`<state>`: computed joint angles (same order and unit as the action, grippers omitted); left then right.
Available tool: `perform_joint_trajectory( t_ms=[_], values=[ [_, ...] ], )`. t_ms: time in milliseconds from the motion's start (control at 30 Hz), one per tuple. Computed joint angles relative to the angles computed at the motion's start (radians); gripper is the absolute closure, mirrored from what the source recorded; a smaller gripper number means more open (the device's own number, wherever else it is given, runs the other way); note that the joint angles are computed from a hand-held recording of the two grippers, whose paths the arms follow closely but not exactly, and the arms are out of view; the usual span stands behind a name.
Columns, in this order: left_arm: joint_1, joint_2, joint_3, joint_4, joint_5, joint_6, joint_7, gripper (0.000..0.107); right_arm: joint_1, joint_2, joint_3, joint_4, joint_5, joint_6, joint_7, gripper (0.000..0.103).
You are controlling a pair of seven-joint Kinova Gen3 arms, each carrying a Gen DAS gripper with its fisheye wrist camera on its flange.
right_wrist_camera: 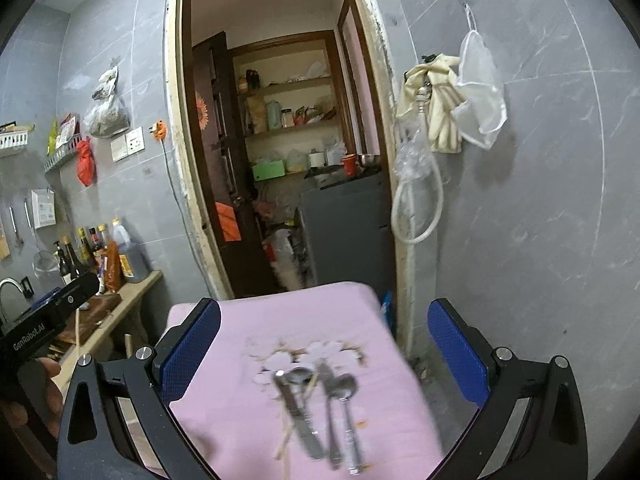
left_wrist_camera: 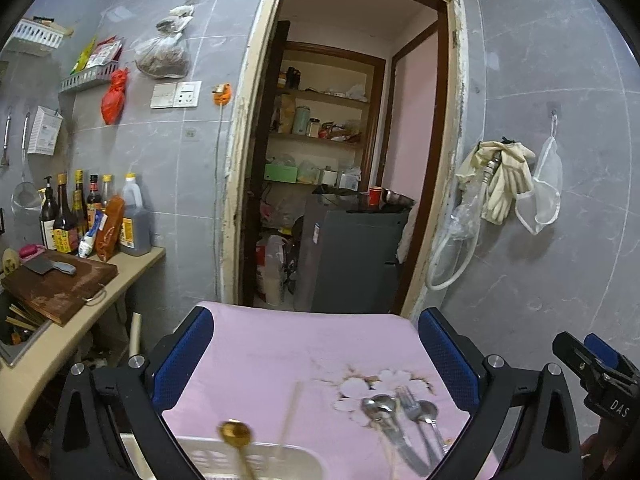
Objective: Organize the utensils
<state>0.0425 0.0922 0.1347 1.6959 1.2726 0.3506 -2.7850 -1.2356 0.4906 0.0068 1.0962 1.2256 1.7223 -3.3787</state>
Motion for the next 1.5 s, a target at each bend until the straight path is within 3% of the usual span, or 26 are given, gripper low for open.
perform_joint_trajectory(
  t_ms=[100, 367, 600, 667, 733, 767, 833, 933, 1067, 1233, 1333, 1433, 1500],
  values=[
    [0.045, -0.008, 0.019, 0.012, -0.070, -0.062, 0.074, 0.004, 0.008, -0.054, -0.016, 0.088, -0.001, -0.011, -0.021, 0.001],
    [0.409, 0.012, -0.200, 0.021, -0.395, -0.210, 0.384, 0.004, 0.116, -0.199, -0.135, 0.342, -0.024, -0.117, -0.099, 0.001],
    [0.733, 0.071, -0.476, -0.003, -0.644, -0.210, 0.669, 0.004, 0.267, -0.311, -0.220, 0.564, -0.078, -0.323, -0.162, 0.002],
    [0.777, 0.093, -0.511, -0.015, -0.709, -0.202, 0.751, 0.004, 0.295, -0.327, -0.224, 0.615, -0.086, -0.384, -0.185, 0.002],
    [0.791, 0.116, -0.515, -0.026, -0.779, -0.193, 0.832, 0.004, 0.285, -0.349, -0.180, 0.668, -0.089, -0.462, -0.205, 0.006],
    [0.807, 0.128, -0.526, -0.033, -0.812, -0.188, 0.873, 0.004, 0.299, -0.355, -0.173, 0.690, -0.093, -0.503, -0.207, 0.012],
    [0.791, 0.146, -0.495, -0.035, -0.889, -0.194, 0.954, 0.004, 0.309, -0.363, -0.145, 0.721, -0.099, -0.579, -0.207, 0.022],
    [0.793, 0.182, -0.481, -0.051, -1.002, -0.185, 1.076, 0.006, 0.416, -0.366, -0.193, 0.762, -0.096, -0.701, -0.204, 0.037],
    [0.689, 0.232, -0.362, -0.108, -1.137, -0.107, 1.226, 0.023, 0.583, -0.341, -0.278, 0.787, -0.096, -0.864, -0.190, 0.052],
    [0.608, 0.317, -0.301, -0.211, -1.157, 0.031, 1.308, 0.041, 0.791, -0.298, -0.391, 0.807, -0.078, -1.067, -0.170, 0.066],
    [0.563, 0.373, -0.263, -0.284, -1.178, 0.124, 1.342, 0.052, 0.771, -0.269, -0.306, 0.803, -0.099, -1.189, -0.125, 0.069],
    [0.489, 0.421, -0.189, -0.353, -1.172, 0.208, 1.342, 0.058, 0.739, -0.232, -0.201, 0.778, -0.198, -1.300, -0.006, 0.071],
    [0.432, 0.452, -0.133, -0.399, -1.158, 0.264, 1.340, 0.064, 0.745, -0.208, -0.171, 0.760, -0.273, -1.354, 0.076, 0.072]
  ],
)
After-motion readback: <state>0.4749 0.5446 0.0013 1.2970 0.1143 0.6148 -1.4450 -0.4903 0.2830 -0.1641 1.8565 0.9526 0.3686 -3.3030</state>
